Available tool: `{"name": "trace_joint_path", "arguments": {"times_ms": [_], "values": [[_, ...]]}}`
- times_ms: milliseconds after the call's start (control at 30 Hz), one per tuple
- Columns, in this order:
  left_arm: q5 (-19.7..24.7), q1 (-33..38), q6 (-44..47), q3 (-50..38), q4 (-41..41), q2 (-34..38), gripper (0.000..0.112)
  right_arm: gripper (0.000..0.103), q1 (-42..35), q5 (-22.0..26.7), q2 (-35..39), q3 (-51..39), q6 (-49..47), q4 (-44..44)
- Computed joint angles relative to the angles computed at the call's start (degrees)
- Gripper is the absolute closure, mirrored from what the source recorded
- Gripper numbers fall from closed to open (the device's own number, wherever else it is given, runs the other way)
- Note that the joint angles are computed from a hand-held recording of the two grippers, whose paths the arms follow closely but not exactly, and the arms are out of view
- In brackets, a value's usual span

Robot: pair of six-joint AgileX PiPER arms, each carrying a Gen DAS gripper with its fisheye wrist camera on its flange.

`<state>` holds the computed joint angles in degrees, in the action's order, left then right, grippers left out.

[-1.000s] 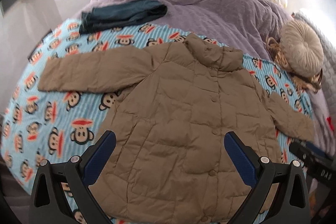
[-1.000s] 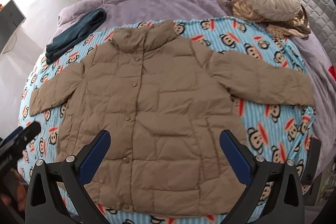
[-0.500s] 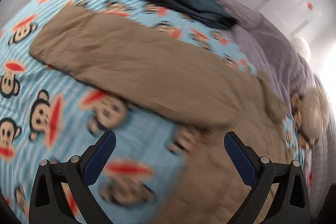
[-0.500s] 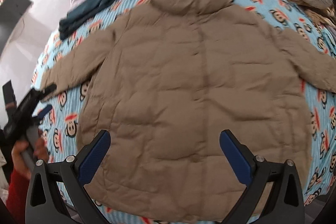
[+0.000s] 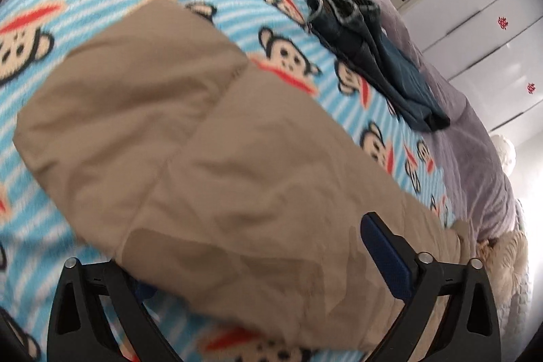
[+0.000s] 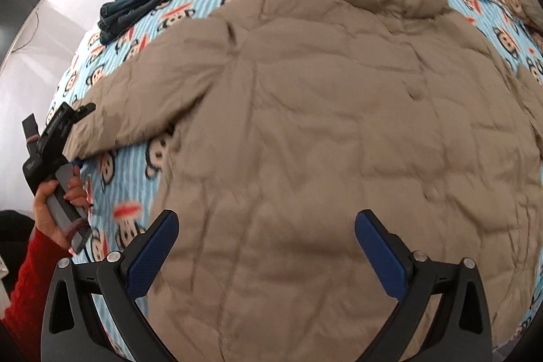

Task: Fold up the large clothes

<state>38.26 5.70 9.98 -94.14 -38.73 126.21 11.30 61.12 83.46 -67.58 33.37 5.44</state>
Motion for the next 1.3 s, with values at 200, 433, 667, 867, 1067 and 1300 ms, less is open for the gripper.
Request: {"name": "trace_joint_path", "arguments": {"times_ms": [200, 433, 667, 867, 1067, 1300], "values": [[2.4, 1.7, 9.5, -3.4, -7.8, 0.9, 0.098, 0.0, -3.3, -6.6, 8.6, -5.7, -5.2, 3.1], [3.4, -1.7, 18.1, -2.3, -10.5, -8.7, 0.098, 0.074, -8.9, -14.3, 18.0, -10.7, -16.4, 15.4], [7.8, -10.2, 18.7, -7.8, -9.7, -11.9, 0.098, 0.083, -11.0, -16.1, 29.9, -14.0, -32.1, 36.2], [11.4, -22.3, 12.7, -18.6, -5.1, -6.4, 0.098, 0.083, -15.0, -12.0, 30.1, -12.2, -38.9, 44.4], [12.4, -37.0, 6.5, -27.1, 9.4, 1.2, 0.098, 0.083, -26.1, -12.7, 13.9, 1.5, -32.5, 30.4], [15.3, -49.1, 1.3, -28.3, 26.9, 8.0, 0.045, 0.082, -42.6, -9.0, 4.3, 9.2, -30.1, 15.6]]}}
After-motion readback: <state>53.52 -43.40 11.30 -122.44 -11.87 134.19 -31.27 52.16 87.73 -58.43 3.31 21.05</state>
